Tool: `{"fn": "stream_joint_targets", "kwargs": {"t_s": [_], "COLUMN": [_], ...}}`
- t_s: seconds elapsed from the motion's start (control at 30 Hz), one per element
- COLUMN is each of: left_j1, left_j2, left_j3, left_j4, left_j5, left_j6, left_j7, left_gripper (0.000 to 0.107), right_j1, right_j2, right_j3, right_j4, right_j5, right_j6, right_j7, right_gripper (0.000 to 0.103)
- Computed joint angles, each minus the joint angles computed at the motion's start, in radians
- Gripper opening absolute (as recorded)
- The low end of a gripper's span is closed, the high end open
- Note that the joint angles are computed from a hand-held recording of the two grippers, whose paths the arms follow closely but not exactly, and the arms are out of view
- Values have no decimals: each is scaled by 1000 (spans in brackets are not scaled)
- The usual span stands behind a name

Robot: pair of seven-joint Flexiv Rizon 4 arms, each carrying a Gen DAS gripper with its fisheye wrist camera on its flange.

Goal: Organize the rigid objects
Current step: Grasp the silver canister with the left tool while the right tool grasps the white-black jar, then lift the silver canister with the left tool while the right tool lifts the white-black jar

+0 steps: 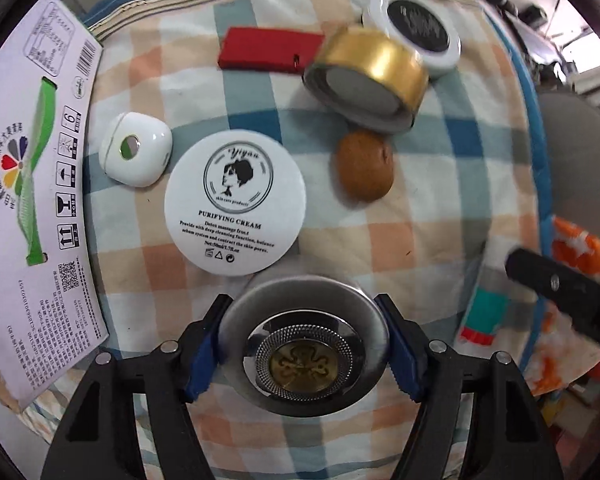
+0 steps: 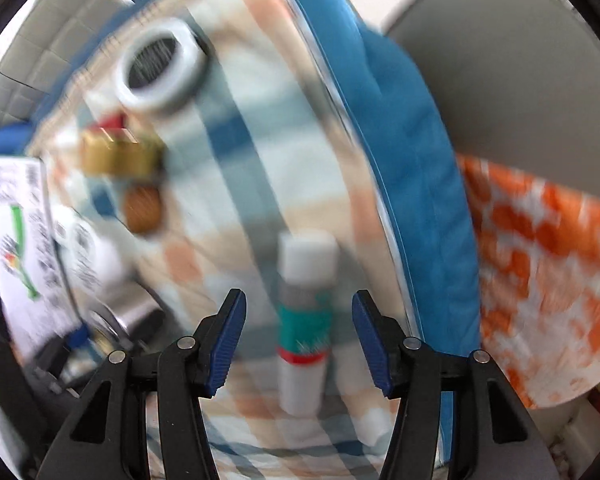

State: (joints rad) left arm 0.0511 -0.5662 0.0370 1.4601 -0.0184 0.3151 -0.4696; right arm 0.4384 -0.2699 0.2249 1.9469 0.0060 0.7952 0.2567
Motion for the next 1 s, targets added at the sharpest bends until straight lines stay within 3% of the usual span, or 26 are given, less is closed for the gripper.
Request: {"fn": "stream_joint_targets", "kwargs": {"t_s": [0.13, 0.2, 0.37, 0.43, 0.53, 0.67, 0.77, 1.0], "left_j1": [3, 1, -26, -24, -9, 16, 29, 37], "left_j2": [-39, -63, -129, -153, -201, -207, -188, -138], "left_j3": [-20, -26, -11, -1, -6, -9, -15, -8], "left_j4": [-125, -167, -245, -286, -358, -348, -285, -214], "left_j5": [-40, -54, -17, -8, -35, -58, -63, -63], "left_j6": [-93, -86, -97, -131, -146, -91, -16, 16], "left_j7": [-18, -32, -79, -110, -168, -206, -204, -193], "left_gripper": [69, 69, 69, 69, 69, 69, 69, 69], "right_j1": [-41, -71, -153, -170, -157, -171, -166, -142], "right_j2": [1, -12, -120, -164, -224, -272, -283, -291], "right_j3": [-37, -55, -65, -63, -82, -70, -71, -62], "right_j4": [-59, -93, -159, -217, -257, -326, -353, -395], "right_j5": [-37, -39, 39, 55, 29, 45, 35, 41], "right_j6": [-43, -56, 38, 2, -9, -60, -107, -190], "right_j7": [-64, -106, -245, -298, -311, -362, -396, -438], "right_gripper": [58, 58, 59, 59, 73, 81, 81, 80]}}
